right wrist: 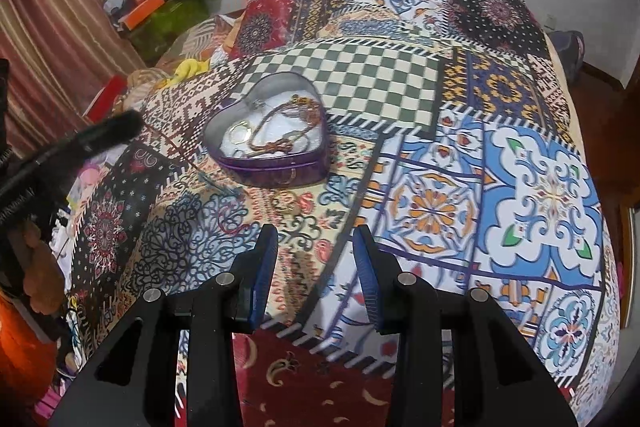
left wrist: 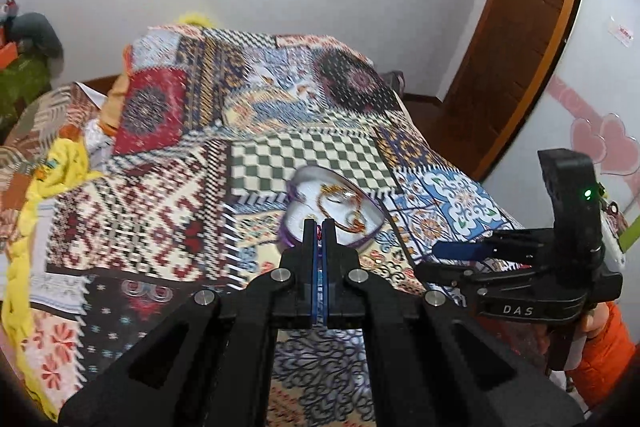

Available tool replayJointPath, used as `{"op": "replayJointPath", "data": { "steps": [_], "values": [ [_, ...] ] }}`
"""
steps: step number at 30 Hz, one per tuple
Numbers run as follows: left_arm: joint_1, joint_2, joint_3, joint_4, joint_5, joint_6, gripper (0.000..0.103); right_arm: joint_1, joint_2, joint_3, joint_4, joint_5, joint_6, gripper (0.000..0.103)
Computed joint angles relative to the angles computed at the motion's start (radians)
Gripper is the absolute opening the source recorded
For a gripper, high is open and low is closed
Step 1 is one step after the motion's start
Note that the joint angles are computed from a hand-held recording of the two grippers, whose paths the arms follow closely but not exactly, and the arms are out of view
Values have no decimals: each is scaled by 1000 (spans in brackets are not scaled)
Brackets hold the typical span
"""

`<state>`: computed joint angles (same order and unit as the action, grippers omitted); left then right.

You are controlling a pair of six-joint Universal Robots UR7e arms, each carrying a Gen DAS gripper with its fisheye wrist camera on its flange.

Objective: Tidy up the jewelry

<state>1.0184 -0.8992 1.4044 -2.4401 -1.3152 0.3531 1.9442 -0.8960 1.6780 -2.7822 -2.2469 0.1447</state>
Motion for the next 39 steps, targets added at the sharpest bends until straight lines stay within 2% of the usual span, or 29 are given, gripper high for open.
{"op": "replayJointPath", "data": {
  "steps": [5, 11, 17, 20, 22, 31, 39],
  "values": [
    [9, -11, -1, -20, -4, 4, 0, -1, 45, -55, 45, 3, -29, 35],
    [19, -5, -3, -17, -8, 3, 0, -4, 107, -138, 126, -41, -59, 35],
    [21, -2, 3, -21, -13, 14, 0, -20, 116, -163, 151, -23, -76, 35],
    [20, -3, 6, -23, -16, 15, 0, -21, 115, -156, 138, -15, -86, 34],
    [18, -5, 7, -27, -19, 15, 0, -20, 116, -155, 134, -13, -95, 18],
    [0, -13, -10, -36, -42, 20, 0, -2, 115, -142, 109, -37, -115, 17],
    [-22, -16, -29, -63, -63, 38, 0, 30, 78, -96, 2, -33, -135, 17]
  ]
}}
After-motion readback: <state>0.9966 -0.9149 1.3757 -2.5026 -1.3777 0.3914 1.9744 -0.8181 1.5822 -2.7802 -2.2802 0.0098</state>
